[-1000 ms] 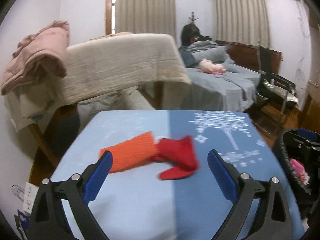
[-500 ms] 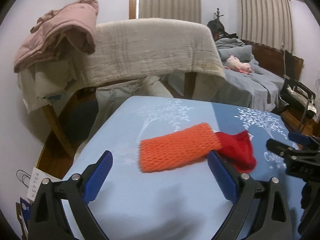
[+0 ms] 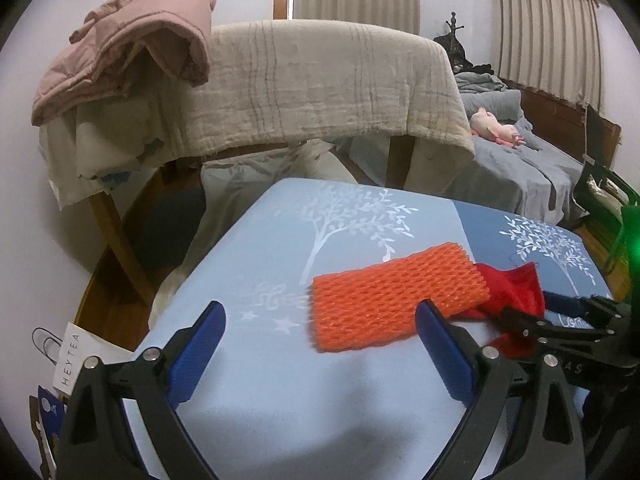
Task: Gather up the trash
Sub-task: 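Grasp the red glove with the right tool while the left tool grasps the orange net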
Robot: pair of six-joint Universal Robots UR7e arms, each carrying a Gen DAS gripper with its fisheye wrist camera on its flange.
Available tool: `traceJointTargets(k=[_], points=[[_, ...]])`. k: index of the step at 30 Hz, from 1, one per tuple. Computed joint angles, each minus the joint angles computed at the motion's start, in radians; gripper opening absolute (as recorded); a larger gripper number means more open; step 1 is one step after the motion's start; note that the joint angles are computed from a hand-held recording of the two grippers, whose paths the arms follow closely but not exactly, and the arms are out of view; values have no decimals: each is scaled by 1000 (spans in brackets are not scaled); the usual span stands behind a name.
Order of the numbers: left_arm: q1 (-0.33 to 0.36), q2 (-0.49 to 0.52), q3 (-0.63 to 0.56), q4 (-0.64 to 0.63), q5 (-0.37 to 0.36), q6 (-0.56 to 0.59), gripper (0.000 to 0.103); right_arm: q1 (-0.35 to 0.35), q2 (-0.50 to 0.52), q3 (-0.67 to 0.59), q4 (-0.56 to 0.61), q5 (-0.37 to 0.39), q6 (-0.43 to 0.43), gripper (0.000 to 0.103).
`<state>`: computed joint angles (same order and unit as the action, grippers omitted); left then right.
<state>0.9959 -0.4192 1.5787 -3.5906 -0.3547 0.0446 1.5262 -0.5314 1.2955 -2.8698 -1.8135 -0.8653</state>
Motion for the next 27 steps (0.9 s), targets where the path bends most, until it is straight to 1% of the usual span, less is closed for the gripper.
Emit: traceJointTargets(k=[1, 2, 4, 5, 6, 13, 18, 22, 25, 27], points=[[3, -2, -1, 7, -3, -2, 94, 0, -1, -4, 24, 4, 2, 44], [7, -3, -4, 24, -8, -13, 94, -1, -3, -8, 51, 12, 4, 35], [12, -1, -13, 47, -12, -27, 94, -2, -10, -3, 65, 24, 3, 26], [14, 1, -16, 56, -14, -31, 94, -4, -13, -1, 75, 29, 4, 20], [16, 1, -21, 71, -17, -39, 94, -5, -20, 2, 85, 34, 4, 19], [31, 14, -63, 144, -33, -56, 94, -16, -65, 35, 49, 68, 12, 18], [48, 12, -82, 241, -52, -120, 94, -29, -79, 33, 21, 66, 22, 18], [59, 1, -82, 310, -79, -171, 93, -36, -78, 30, 22, 51, 19, 18], [71, -15, -78, 387, -106, -230, 93, -39, -74, 36, 19, 45, 17, 18], [82, -31, -74, 439, -138, -273, 91, -41, -72, 42, 16, 40, 14, 19]])
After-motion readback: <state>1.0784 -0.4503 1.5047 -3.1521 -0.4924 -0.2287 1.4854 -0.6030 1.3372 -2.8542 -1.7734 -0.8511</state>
